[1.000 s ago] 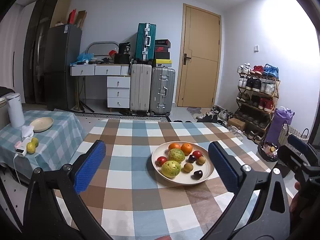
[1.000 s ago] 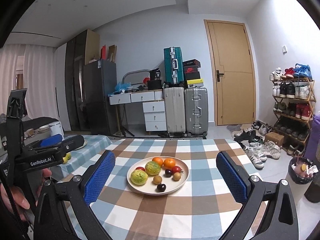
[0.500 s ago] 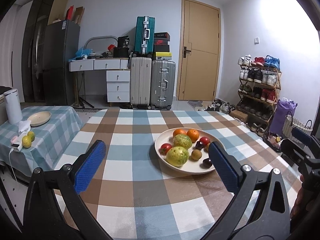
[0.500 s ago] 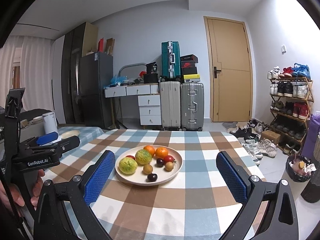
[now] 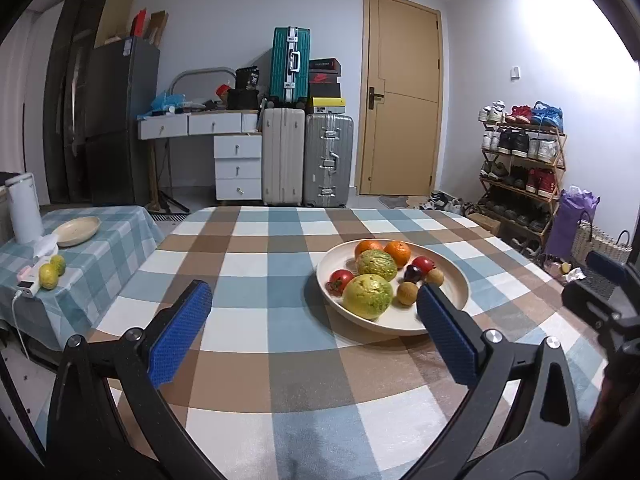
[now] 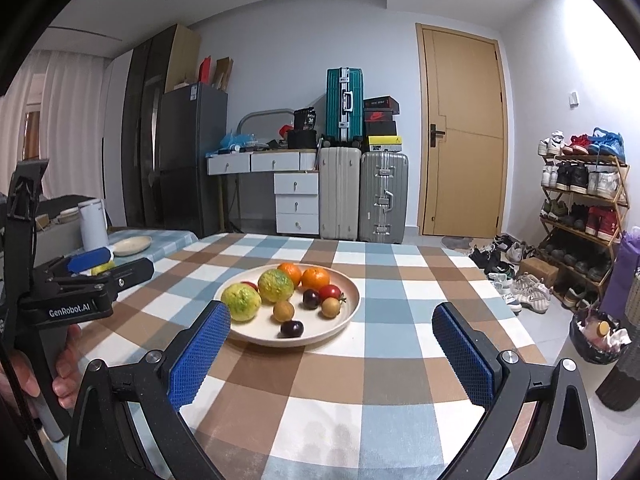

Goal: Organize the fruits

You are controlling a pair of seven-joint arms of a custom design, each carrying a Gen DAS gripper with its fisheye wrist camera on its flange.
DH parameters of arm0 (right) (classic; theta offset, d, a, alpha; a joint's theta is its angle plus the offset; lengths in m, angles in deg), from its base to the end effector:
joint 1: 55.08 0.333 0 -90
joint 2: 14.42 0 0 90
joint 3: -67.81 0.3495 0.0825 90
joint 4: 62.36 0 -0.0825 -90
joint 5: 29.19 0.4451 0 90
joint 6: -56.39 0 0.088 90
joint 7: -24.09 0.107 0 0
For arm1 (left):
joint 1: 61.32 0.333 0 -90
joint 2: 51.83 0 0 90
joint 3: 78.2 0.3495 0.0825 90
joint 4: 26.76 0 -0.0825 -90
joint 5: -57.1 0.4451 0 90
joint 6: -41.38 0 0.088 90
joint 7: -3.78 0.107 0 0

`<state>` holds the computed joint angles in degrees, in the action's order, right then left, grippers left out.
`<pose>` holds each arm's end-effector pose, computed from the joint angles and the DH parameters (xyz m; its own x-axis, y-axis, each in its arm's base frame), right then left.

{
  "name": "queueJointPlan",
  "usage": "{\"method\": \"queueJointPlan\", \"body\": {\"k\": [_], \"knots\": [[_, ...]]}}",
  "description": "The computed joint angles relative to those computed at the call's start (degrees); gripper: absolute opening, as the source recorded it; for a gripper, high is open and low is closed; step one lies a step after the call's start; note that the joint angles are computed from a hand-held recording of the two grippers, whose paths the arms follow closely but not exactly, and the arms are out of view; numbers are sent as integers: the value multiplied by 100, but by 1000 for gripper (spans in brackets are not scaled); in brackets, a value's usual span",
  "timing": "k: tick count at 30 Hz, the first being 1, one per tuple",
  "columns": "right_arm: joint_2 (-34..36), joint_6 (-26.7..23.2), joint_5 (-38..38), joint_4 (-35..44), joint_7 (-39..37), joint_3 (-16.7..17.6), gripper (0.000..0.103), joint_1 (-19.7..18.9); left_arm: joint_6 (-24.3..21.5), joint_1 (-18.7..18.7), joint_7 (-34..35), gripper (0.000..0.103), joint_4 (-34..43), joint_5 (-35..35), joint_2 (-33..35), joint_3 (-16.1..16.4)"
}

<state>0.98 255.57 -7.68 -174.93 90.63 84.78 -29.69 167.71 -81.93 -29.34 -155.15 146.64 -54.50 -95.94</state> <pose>0.5565 0.4231 0.4856 0.5917 -0.8060 0.0129 -0.2653 -0.2099 -0.9410 0.4791 -0.3368 0.4136 0.3764 -0.9254 0.0440 -0.3003 -0.1668 -0.9391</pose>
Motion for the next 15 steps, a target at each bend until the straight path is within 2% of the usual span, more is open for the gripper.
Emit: {"method": "queueJointPlan", "body": {"k": [4,15], "knots": [[65,-17,-666,-23,452,484,103,-554,-51,1,-49,102,-27,172,26,-5],[106,-67,-938,4,695,512,103,-652,-92,-32,34,102,47,298,153,51]]}}
